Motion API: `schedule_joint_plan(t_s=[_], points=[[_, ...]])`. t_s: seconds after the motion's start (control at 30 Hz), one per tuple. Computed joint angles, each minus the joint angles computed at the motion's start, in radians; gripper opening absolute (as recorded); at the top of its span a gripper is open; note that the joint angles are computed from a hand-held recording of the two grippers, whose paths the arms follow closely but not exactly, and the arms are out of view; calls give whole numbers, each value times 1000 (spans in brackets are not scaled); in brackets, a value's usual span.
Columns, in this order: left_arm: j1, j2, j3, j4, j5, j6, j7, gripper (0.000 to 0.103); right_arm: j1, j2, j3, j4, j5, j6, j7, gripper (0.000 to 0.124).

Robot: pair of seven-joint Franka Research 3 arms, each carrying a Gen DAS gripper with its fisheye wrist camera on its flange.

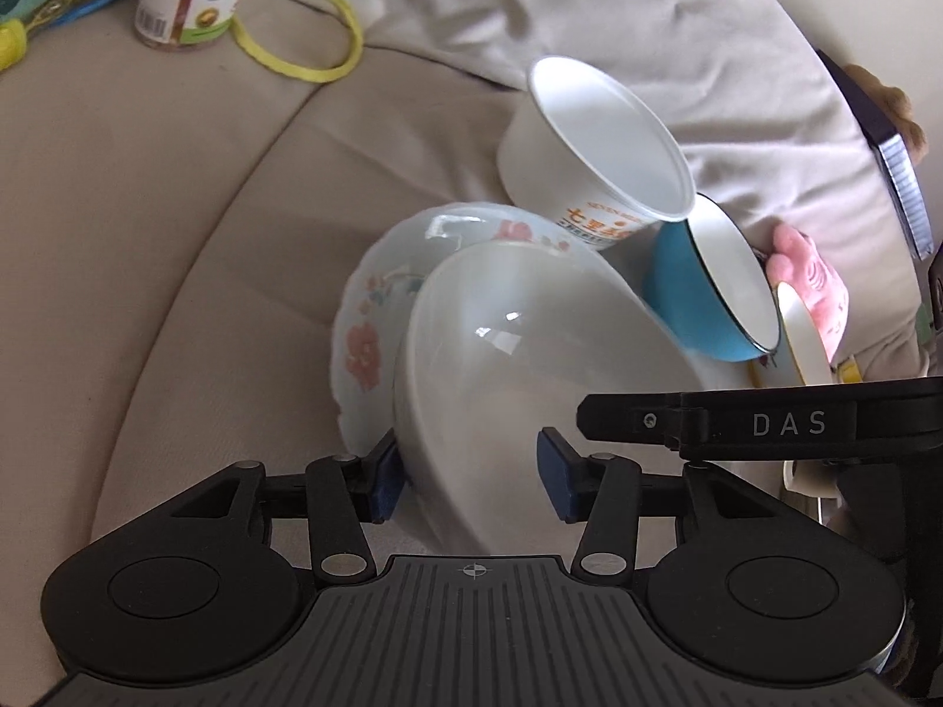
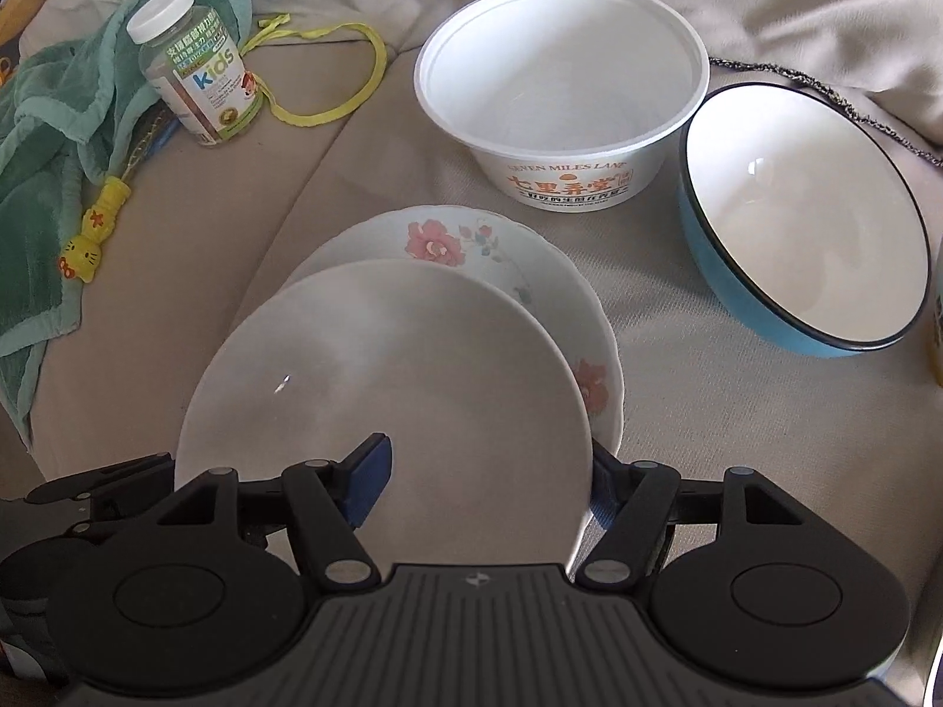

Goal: Organize plates and bowls
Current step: 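Grasp the large white bowl rim with the right tool, lift onto floral plate, then open the right tool and withdraw from the stacked white bowl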

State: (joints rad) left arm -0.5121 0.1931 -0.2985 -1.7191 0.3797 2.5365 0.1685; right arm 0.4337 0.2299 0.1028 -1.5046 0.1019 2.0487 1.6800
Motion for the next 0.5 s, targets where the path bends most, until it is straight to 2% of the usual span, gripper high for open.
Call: schedule_joint_plan(t_s=[0.27,0.4,0.5], points=[[8,-37,4,-37,26,5,-64,45,20,-3,1,4,-55,16,-4,69],[-1,-20,1,-3,58,-30,-60,45,18,-20,1,-18,-56,39,-6,69],[1,-6,5,7,69,-1,-52,45,13,-44,-3,-52,-60,70,8,69]])
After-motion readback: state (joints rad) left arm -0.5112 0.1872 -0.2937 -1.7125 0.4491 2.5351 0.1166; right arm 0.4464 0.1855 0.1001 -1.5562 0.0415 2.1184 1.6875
